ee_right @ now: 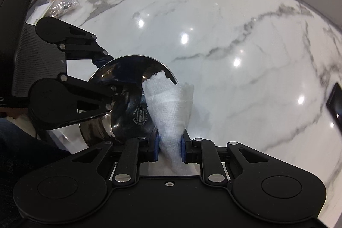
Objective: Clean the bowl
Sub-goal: 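Wipe the bowl's inner wall with the cloth in the right gripper while the left gripper holds the rim, then open the left gripper to release the bowl rim and pull back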
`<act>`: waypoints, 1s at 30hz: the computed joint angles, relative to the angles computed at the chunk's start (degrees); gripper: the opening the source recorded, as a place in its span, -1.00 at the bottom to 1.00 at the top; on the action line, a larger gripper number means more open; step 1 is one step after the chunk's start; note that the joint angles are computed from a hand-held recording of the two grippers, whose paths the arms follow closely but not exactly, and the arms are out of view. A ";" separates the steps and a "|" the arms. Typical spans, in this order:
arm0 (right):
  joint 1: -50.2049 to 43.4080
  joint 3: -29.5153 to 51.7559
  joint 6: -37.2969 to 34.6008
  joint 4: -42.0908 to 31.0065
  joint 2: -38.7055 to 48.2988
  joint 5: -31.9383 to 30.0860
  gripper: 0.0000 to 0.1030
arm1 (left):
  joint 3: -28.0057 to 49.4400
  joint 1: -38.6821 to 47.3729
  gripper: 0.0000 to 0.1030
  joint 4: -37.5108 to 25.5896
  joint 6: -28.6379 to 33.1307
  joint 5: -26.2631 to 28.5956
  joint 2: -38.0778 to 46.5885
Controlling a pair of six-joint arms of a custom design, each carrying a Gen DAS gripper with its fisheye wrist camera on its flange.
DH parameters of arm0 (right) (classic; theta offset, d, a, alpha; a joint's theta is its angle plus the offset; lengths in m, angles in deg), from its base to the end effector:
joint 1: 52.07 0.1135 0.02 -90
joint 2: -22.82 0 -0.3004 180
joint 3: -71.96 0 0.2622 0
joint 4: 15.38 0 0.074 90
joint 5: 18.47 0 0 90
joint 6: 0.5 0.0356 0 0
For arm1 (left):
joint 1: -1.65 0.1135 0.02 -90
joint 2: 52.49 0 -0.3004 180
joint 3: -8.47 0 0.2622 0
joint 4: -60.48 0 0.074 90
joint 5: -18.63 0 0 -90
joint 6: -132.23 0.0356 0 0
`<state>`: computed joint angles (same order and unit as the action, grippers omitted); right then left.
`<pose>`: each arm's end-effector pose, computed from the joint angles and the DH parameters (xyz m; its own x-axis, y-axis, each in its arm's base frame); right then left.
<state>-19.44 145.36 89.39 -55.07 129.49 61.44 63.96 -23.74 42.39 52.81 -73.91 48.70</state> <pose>0.2976 0.1979 0.1532 -0.8041 -0.5171 -0.2934 -0.5757 0.8005 0.1669 0.2806 -0.1314 0.1222 -0.7213 0.5454 -0.4269 0.5525 0.8248 0.1202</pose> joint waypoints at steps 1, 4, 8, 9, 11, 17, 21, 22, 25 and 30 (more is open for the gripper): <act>0.05 -0.12 0.40 -0.08 -0.12 -0.13 -0.65 | -0.04 -0.02 -0.51 0.06 0.08 -0.04 0.01; 0.11 -0.16 0.11 0.59 0.22 0.02 -0.66 | -0.30 0.04 -0.52 -0.15 0.50 0.28 -0.21; 0.70 0.50 -1.34 2.95 1.68 2.82 -0.70 | -0.75 0.08 -0.51 -0.96 0.98 1.35 -0.83; 0.83 0.81 -1.69 3.64 2.13 3.78 -0.70 | -0.89 0.09 -0.51 -0.88 0.89 1.43 -0.95; 0.86 1.49 -2.33 4.84 2.97 5.11 -0.70 | -1.07 0.15 -0.51 -0.35 0.28 1.12 -0.89; -0.17 5.41 -2.89 7.52 6.64 5.38 -0.70 | -0.73 0.55 -0.49 2.70 -3.80 -1.74 0.90; 0.35 6.98 -2.77 9.20 8.13 6.68 -0.70 | 0.00 0.31 -0.43 4.02 -6.79 -4.50 2.16; 0.57 7.28 -2.60 9.75 8.49 7.11 -0.70 | 0.19 0.24 -0.40 4.23 -7.50 -5.23 2.41; 1.00 7.73 -1.89 10.68 8.88 7.87 -0.70 | 0.76 0.36 -0.15 3.61 -8.56 -5.94 2.83; 1.01 6.54 -0.73 11.78 7.00 8.59 -0.70 | 0.00 0.88 0.11 3.44 -9.65 -6.73 2.34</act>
